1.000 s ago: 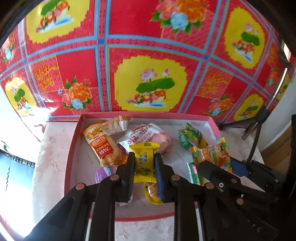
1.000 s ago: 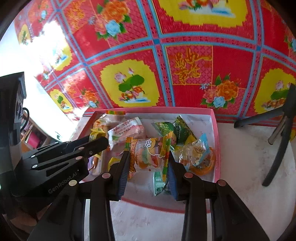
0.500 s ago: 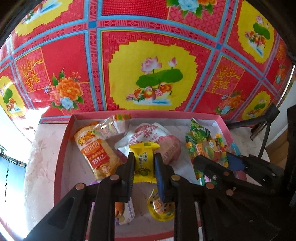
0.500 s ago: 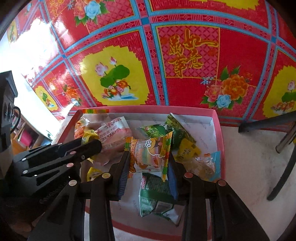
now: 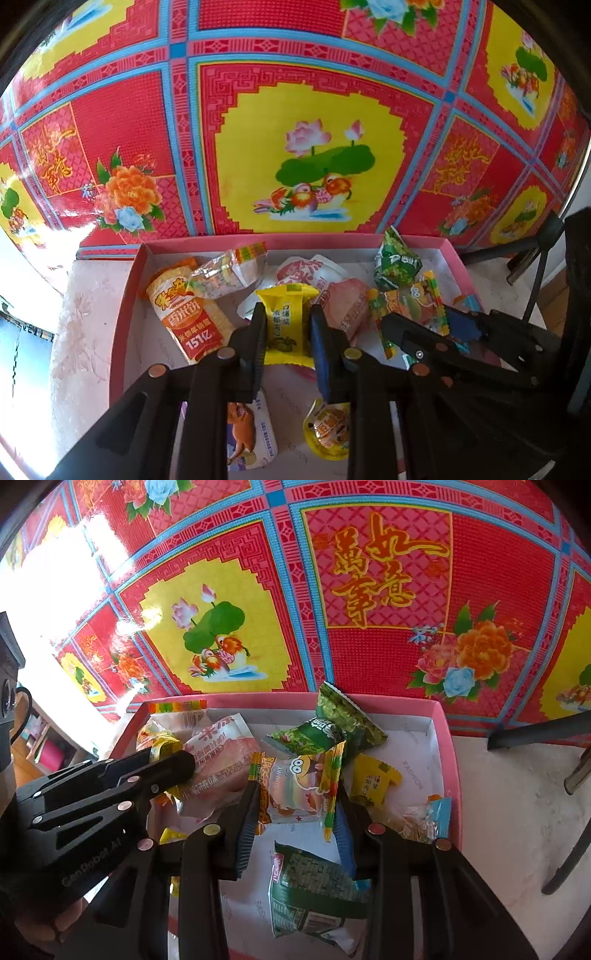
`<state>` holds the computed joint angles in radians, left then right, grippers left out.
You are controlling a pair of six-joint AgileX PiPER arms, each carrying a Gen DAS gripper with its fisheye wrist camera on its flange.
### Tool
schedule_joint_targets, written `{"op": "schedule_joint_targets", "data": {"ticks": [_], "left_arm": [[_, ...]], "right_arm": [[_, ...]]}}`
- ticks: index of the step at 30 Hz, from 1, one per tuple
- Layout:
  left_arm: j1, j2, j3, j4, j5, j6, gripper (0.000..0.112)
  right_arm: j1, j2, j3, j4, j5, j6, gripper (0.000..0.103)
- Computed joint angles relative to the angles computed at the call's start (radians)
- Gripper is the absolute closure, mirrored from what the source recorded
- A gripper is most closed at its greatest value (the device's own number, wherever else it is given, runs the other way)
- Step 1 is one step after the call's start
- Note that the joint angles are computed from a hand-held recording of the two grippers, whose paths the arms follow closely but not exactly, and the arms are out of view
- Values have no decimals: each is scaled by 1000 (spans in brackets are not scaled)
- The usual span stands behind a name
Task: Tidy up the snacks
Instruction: 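Release the gummy pack into the box with the right gripper while the left releases the yellow candy, then withdraw both grippers from the box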
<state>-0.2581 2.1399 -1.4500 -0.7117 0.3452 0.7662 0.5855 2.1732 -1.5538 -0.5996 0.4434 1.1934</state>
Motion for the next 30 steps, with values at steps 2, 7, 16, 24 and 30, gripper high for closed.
{"op": "schedule_joint_targets", "data": {"ticks": [2, 7, 16, 24, 30], "left_arm": [[-6, -2, 2, 6, -4, -9, 90], [-15, -11, 14, 9, -12, -15, 90], [-9, -55, 46, 43, 10, -59, 78], [4, -120, 112, 59, 2, -100, 61], [34, -188, 205, -38, -19, -1, 51]], "right_arm": [[-1, 0, -1, 3, 0, -3, 65], [-4, -3, 1, 19, -3, -14, 64], [14, -52, 69, -86, -16, 102, 56], [52, -122, 148, -218, -3, 262, 41], [92, -181, 212, -305, 16, 376, 33]]}}
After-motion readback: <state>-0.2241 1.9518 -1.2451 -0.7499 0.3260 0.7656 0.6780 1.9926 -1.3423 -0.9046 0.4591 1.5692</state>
